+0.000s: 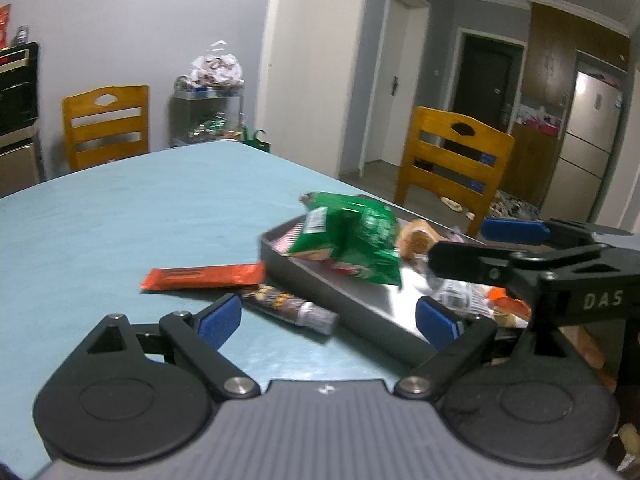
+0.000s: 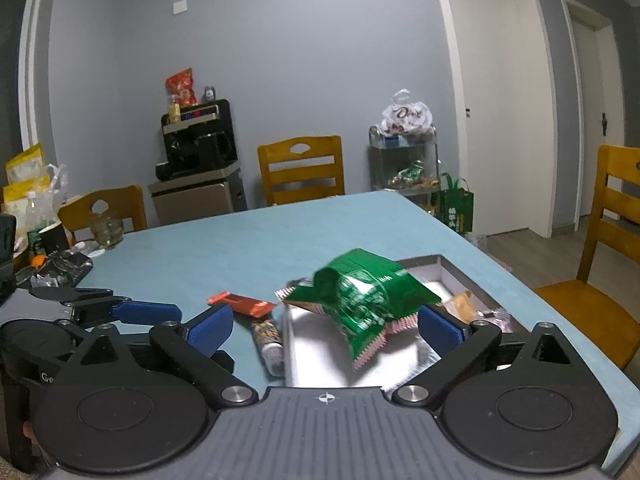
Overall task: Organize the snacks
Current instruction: 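Move both open tools back to the candy bar and chocolate tube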
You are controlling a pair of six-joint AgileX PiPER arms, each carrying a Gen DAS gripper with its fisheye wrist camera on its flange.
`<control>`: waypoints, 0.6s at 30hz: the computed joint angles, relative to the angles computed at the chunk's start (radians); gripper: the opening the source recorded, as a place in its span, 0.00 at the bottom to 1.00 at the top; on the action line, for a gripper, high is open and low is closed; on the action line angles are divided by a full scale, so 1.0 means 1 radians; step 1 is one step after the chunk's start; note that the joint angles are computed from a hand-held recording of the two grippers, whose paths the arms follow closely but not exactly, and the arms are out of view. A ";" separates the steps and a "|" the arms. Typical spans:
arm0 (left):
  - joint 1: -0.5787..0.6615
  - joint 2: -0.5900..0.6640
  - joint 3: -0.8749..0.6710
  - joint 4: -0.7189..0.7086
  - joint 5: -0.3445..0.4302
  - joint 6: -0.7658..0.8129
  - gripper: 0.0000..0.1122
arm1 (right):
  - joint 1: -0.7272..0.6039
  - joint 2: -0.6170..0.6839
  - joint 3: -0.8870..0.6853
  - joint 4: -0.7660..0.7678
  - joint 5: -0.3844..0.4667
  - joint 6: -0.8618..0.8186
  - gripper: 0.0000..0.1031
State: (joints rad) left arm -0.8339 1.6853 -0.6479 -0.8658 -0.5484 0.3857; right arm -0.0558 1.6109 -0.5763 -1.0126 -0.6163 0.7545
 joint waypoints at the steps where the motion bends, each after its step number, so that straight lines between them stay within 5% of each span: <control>1: 0.002 -0.014 0.017 -0.007 -0.007 -0.001 0.85 | 0.015 -0.003 0.001 0.012 0.007 -0.004 0.98; 12: 0.070 -0.139 0.172 -0.108 -0.075 0.036 0.86 | 0.156 -0.020 0.007 0.122 0.063 -0.093 1.00; 18: 0.189 -0.149 0.159 -0.127 -0.037 0.094 0.86 | 0.182 -0.017 0.005 0.106 0.086 -0.075 1.00</control>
State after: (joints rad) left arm -0.6450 1.5359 -0.4885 -0.9927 -0.5853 0.4797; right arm 0.1259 1.5937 -0.5708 -0.9065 -0.5298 0.6796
